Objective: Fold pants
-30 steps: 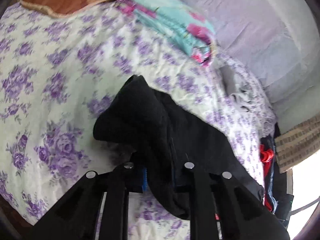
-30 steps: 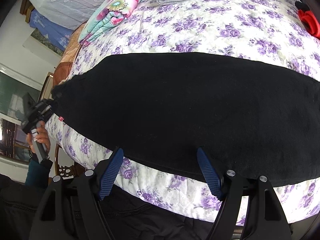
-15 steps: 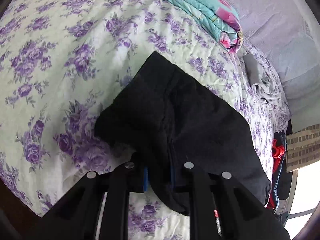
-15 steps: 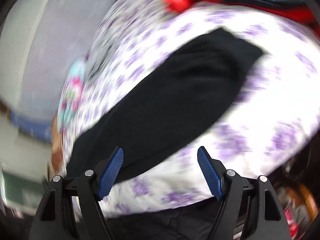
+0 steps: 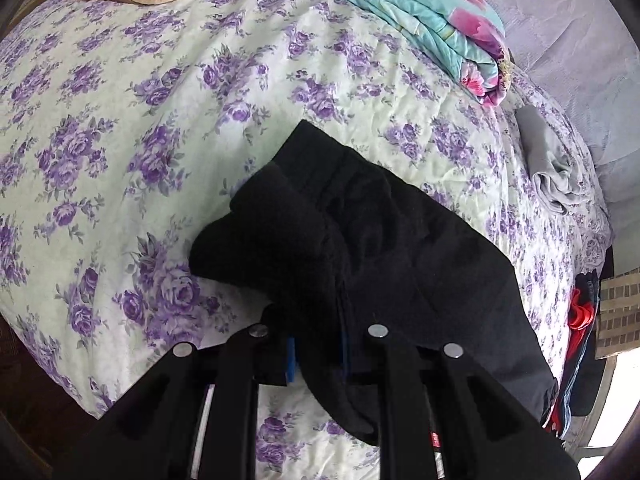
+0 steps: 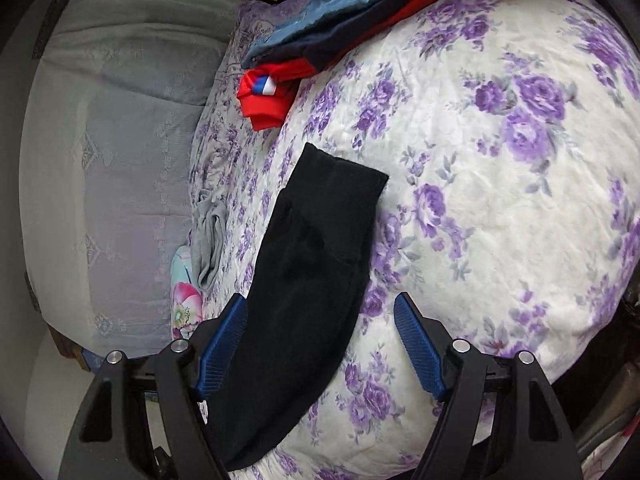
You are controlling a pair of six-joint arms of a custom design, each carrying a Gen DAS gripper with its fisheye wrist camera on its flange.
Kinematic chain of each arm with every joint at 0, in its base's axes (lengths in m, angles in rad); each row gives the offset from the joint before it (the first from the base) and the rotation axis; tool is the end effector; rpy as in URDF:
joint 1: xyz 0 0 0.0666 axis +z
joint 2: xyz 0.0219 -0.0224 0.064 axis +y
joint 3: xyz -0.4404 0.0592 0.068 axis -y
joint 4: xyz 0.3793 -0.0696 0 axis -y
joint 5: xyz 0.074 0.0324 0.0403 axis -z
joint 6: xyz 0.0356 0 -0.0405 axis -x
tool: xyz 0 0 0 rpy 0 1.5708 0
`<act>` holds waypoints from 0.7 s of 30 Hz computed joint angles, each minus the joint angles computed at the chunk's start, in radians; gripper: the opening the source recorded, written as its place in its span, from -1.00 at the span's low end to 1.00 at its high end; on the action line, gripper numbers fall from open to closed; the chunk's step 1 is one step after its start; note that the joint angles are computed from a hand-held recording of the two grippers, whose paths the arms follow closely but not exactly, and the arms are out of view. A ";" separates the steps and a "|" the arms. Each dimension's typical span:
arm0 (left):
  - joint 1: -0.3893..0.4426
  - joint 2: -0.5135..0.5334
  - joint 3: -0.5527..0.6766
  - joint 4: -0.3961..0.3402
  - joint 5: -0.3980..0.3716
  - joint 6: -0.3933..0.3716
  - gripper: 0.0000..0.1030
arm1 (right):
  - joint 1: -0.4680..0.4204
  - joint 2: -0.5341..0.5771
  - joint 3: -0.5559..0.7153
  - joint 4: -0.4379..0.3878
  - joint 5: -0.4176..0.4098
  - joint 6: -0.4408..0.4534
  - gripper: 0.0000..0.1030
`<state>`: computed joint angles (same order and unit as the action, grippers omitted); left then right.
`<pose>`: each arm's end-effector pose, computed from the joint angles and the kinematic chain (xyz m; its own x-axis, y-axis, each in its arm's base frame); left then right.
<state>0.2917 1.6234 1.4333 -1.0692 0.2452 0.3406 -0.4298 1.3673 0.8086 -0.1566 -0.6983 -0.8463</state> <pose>0.4992 0.1405 0.3918 -0.7899 -0.5755 -0.2117 -0.5003 0.8045 -0.3202 0.3707 -0.1452 0.3080 -0.4865 0.8540 -0.1846 0.3656 0.3909 0.8447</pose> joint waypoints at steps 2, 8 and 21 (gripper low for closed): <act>-0.002 0.000 0.002 -0.005 -0.010 0.016 -0.72 | 0.005 0.015 0.021 -0.019 -0.009 0.022 0.33; 0.000 -0.004 -0.016 0.001 -0.020 0.061 -0.72 | 0.027 0.100 0.070 -0.004 -0.098 0.031 -0.77; -0.009 0.007 0.184 0.052 0.072 0.145 -0.72 | 0.049 0.173 0.355 -0.011 -0.224 -0.020 -0.87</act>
